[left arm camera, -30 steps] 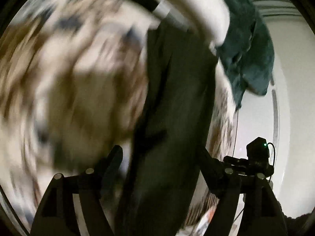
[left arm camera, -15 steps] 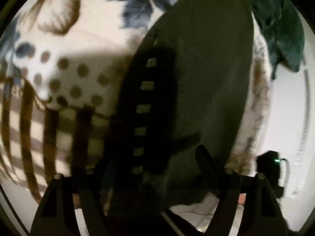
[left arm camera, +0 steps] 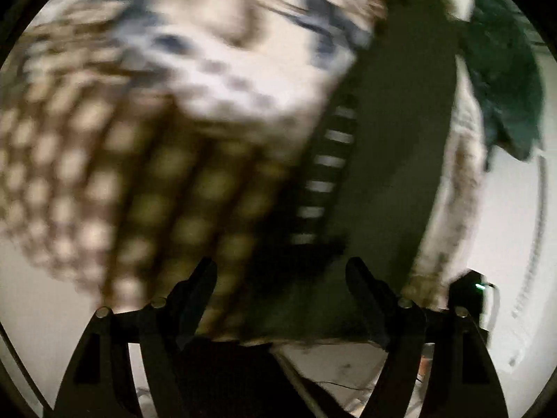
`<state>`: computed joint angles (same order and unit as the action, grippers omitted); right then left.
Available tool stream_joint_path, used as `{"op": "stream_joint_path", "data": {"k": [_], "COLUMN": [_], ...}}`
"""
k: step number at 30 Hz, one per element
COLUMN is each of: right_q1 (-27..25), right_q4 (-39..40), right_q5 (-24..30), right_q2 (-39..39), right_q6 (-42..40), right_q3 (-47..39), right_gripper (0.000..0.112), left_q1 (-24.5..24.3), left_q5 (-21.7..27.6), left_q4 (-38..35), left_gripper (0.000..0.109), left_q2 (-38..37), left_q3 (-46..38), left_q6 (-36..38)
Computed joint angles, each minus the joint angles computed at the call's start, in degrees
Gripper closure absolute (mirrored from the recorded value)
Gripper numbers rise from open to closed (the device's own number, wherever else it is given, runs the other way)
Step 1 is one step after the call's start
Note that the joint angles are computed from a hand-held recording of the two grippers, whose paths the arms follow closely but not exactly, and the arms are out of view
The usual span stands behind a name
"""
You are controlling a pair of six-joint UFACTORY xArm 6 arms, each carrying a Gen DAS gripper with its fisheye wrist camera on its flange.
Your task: Fold small clothes
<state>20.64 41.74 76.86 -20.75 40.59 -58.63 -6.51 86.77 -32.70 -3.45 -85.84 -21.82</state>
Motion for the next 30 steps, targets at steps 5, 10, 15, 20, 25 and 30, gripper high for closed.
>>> {"op": "stream_joint_path", "data": {"k": [5,10,15,20,25,30], "right_q1": [1.2,3.8,6.6,7.0,6.4,4.5], "right_q4": [3.2,3.2,1.1,-2.2,-4.0,-3.9], "right_q5": [-3.8,-6.9,-9.6,-4.0,0.6,3.7], "right_q2": [1.6,2.7,2.3,2.4,3.1,8.2], "right_q6": [-2.5,-3.3,1.2,4.3,6.6,2.9], "right_q3": [1.8,0.9,0.5,-3.9,-7.6,-11.2], "right_gripper": [0.051,0.071,0.102,0.104,0.104,0.093], "left_q1": [-6.4,-8.9,-7.3,-4.2,-4.8,-3.1], "left_q5": [-0.7,-4.4,-5.5,-2.6,-1.4,-1.0], "left_q4": [3.2,6.7,5.3,3.1,1.4,-1.9], "left_gripper": [0.034,0.094,0.097,0.098,0.098,0.089], "left_q2": [7.3,4.6,0.2,-5.2,-9.1,-5.9], "left_q3": [-3.7,-2.8,0.4,5.3,10.1,8.0], "left_q6": [3.3,5.0,3.4,4.1,3.4,4.5]}}
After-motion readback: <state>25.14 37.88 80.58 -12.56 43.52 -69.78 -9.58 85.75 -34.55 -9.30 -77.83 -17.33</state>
